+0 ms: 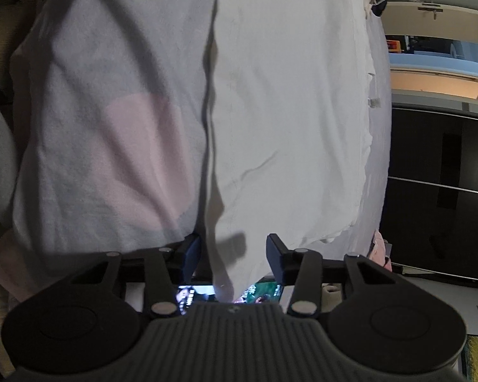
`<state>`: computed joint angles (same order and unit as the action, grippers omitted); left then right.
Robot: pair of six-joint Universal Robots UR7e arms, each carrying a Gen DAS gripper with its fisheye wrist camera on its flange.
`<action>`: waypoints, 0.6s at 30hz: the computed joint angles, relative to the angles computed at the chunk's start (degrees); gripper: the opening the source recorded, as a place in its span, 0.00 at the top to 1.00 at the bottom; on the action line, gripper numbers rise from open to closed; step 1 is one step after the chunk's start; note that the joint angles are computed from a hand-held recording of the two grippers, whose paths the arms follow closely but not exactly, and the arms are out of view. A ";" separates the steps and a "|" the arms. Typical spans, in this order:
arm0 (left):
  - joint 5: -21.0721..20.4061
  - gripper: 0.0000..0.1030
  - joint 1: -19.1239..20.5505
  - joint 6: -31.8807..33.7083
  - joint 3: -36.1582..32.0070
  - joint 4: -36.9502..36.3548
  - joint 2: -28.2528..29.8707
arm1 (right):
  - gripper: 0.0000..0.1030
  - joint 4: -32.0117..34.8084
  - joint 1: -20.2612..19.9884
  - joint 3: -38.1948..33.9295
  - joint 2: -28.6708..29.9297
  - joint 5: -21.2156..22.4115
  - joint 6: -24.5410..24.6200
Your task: Fold clothes
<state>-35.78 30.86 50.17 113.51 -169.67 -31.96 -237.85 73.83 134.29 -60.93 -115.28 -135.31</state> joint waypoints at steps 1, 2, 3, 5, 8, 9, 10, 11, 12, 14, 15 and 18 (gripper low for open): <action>2.70 0.80 -0.23 3.89 0.49 -4.89 1.63 | 0.56 -0.12 0.01 -0.17 0.02 0.14 0.16; 5.15 0.82 -0.43 7.14 0.69 -8.53 3.06 | 0.61 -0.09 0.12 -0.38 0.09 -0.20 0.33; 6.37 0.82 -0.06 8.72 0.65 -9.77 3.71 | 0.63 -0.04 0.24 -0.59 0.17 -0.57 0.50; 6.12 0.85 0.26 8.21 1.13 -8.08 2.91 | 0.73 -0.07 0.45 -0.88 0.35 -1.06 0.09; 5.76 0.95 0.13 6.72 1.38 -7.10 2.10 | 0.89 0.28 0.90 -1.08 0.04 -1.74 0.24; 5.60 0.96 0.07 4.05 0.89 -5.53 1.57 | 0.91 0.74 1.27 -1.34 -0.29 -1.88 1.27; 5.40 0.99 0.03 1.46 0.36 -4.08 1.05 | 0.92 1.18 1.65 -1.60 -0.61 -2.01 2.33; 5.03 0.99 0.12 -0.63 -0.37 -3.31 0.51 | 0.93 1.48 2.12 -2.03 -0.85 -2.24 3.59; 4.66 0.99 0.24 -2.76 -1.20 -2.56 -0.02 | 0.94 1.76 2.60 -2.47 -1.07 -2.48 4.86; 3.83 0.99 1.01 -7.74 -3.77 -0.82 -1.16 | 0.94 1.79 3.33 -3.36 -1.46 -2.28 6.75; 3.44 0.99 1.35 -10.25 -5.27 0.01 -1.54 | 0.94 1.41 3.70 -3.77 -1.50 -2.13 8.01; 2.41 0.99 1.96 -15.90 -9.93 0.42 -1.85 | 0.95 0.35 5.19 -5.94 -1.51 -1.61 12.30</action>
<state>-33.38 32.83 34.26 103.58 -169.25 -33.81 -237.50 79.02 128.36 -62.44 -116.89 -123.00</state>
